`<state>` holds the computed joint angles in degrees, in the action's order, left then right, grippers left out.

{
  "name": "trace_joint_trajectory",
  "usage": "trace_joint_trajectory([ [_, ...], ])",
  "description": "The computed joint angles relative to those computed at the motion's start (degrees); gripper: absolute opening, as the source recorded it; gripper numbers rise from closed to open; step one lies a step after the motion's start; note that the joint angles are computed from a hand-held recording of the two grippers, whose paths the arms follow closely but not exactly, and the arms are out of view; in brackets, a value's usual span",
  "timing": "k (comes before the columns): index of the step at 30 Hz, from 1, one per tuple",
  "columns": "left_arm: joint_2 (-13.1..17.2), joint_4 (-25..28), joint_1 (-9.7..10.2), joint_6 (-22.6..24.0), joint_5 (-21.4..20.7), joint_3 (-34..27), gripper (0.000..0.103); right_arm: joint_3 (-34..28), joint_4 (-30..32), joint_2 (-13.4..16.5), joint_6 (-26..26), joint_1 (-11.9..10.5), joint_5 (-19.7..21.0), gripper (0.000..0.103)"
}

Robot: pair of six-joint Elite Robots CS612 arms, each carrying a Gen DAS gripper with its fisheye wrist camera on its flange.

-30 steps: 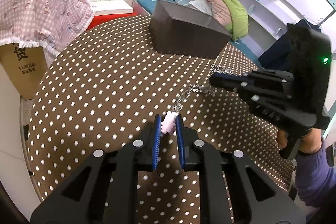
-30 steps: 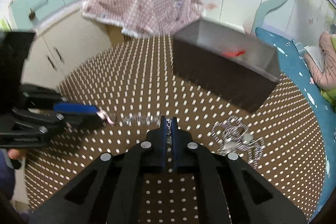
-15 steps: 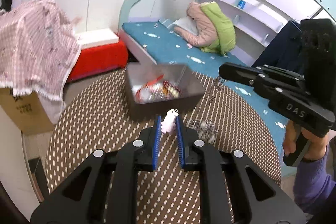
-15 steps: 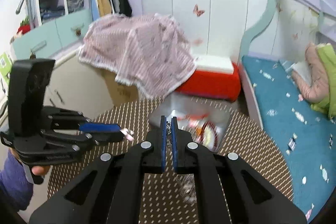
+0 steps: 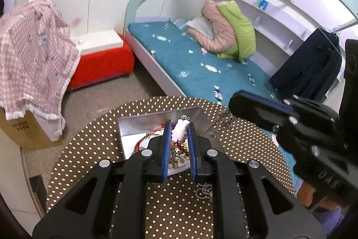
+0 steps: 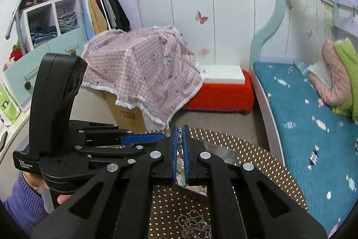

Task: Organize jewelry
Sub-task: 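Carry the bunny charm and its chain over the metal box with both grippers, then open both grippers over the box to drop the bunny and chain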

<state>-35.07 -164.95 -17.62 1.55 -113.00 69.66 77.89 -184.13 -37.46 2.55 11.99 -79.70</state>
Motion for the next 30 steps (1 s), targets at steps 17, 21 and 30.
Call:
trace_joint_trajectory([
  [17, 3.01, 3.29, -1.28, 0.05, 4.67, -1.63, 0.044, -1.14, 7.05, 2.71, 2.82, -1.18, 2.10, 0.007],
  [21, 2.61, 1.63, -1.07, -0.86, 5.03, -0.46, 0.054, -0.26, 6.33, 2.30, 3.52, -1.40, 2.81, 0.013],
  [30, -1.04, -10.24, -1.48, -1.07, 9.97, 8.35, 0.072, 7.63, -1.18, -1.57, 3.26, -2.13, 1.91, 0.039],
])
